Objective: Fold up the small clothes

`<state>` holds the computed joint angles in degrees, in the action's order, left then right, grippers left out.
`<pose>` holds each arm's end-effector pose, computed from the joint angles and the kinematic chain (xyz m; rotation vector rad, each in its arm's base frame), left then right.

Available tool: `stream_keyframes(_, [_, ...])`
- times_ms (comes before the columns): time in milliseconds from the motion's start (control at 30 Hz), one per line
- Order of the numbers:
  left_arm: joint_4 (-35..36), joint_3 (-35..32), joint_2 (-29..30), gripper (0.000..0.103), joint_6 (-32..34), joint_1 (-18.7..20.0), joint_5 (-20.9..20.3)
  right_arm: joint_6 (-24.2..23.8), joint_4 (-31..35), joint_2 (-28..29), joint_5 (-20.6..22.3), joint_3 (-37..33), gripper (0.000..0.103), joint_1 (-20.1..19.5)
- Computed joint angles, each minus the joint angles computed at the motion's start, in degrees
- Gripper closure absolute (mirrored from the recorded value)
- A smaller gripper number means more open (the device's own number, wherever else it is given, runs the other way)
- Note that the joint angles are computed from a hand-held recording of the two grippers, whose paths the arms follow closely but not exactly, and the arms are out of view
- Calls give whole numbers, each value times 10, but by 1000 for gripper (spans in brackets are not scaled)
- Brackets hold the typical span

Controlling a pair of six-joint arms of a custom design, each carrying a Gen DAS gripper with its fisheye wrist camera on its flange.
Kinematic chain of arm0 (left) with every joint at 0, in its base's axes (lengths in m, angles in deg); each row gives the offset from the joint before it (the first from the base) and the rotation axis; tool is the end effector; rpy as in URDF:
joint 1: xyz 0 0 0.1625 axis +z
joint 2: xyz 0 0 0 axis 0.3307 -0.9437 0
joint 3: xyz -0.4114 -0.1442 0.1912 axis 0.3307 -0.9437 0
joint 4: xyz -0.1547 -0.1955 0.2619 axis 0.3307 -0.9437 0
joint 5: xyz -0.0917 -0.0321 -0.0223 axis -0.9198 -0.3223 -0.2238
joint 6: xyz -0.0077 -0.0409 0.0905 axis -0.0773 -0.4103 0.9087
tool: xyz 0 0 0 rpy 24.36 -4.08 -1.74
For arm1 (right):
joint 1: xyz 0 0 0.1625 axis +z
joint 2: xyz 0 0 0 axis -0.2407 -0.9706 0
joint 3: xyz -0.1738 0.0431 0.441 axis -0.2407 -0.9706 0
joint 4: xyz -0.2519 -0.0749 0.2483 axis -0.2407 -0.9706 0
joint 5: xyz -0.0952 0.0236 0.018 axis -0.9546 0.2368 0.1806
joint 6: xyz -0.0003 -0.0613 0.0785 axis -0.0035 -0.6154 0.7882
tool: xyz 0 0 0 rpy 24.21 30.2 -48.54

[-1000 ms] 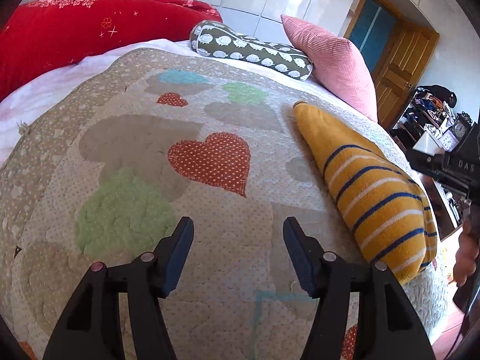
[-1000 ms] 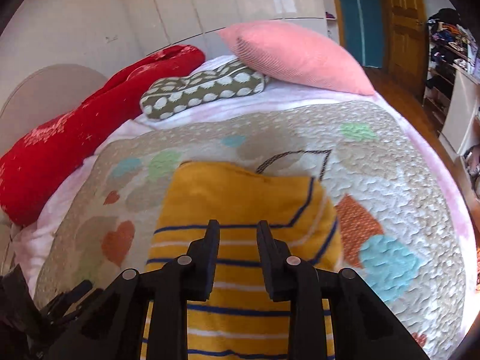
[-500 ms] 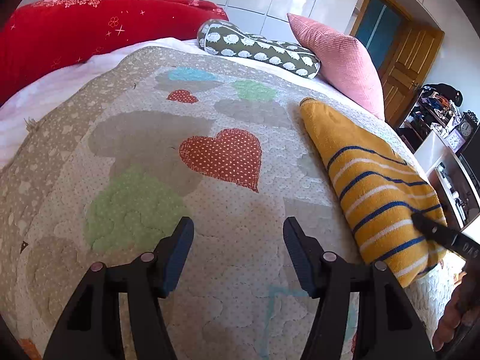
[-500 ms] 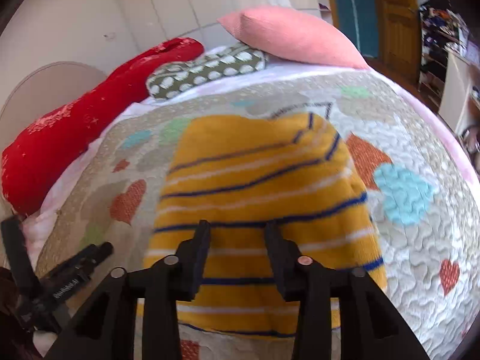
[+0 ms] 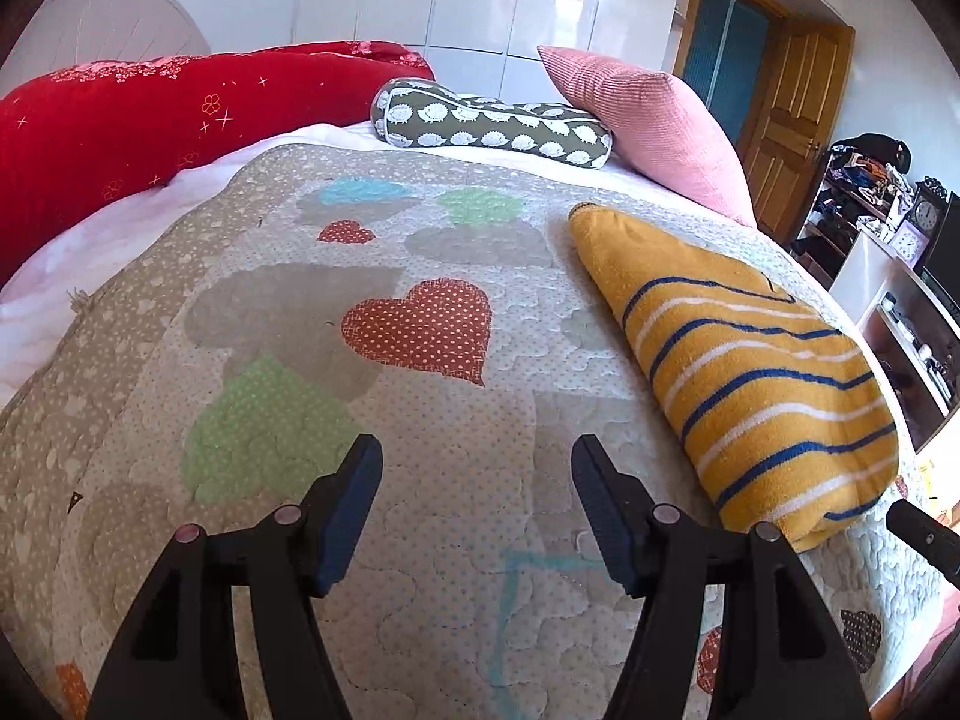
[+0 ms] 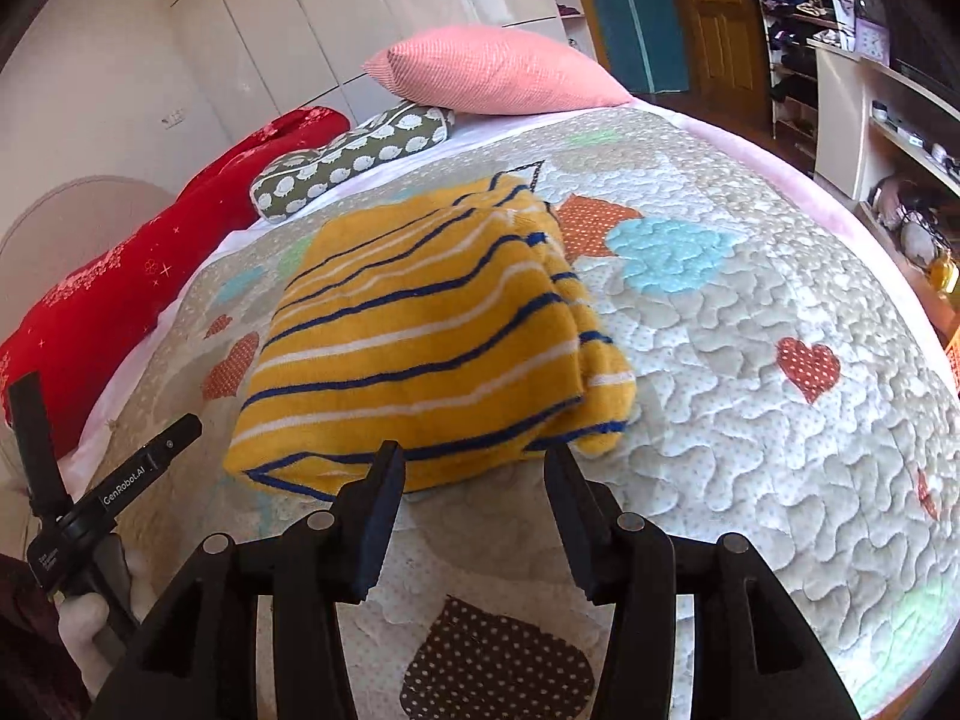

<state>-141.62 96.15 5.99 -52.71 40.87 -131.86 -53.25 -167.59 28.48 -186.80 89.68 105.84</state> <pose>-0.2401 -0.7777 0.0113 0.8658 2.5116 -0.7039 0.0845 -0.5897 0.1978 -0.4324 -2.1298 1.2253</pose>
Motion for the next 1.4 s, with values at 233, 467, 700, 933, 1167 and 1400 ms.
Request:
stream_keyframes(233, [-1,3,1,38,2,-1,1,26,-6,2,-5,11,49,-4])
stream_keyframes(467, [34,-13,5,37,-11,2,-4,45,9,9,1,6,48,-14])
stream_keyframes(700, [77,-36,13,37,-28,6,-2,23,-4,28,-8,-5,45,-23])
stream_keyframes(933, [98,-50,22,33,-30,6,8,-65,-39,60,-24,-35,28,-21])
stream_keyframes(1167, [89,-51,30,29,-19,3,22,-80,-53,56,6,-27,22,-27])
stream_keyframes(1400, [239,-160,42,28,-112,27,-113,-105,-124,4,10,14,22,-4])
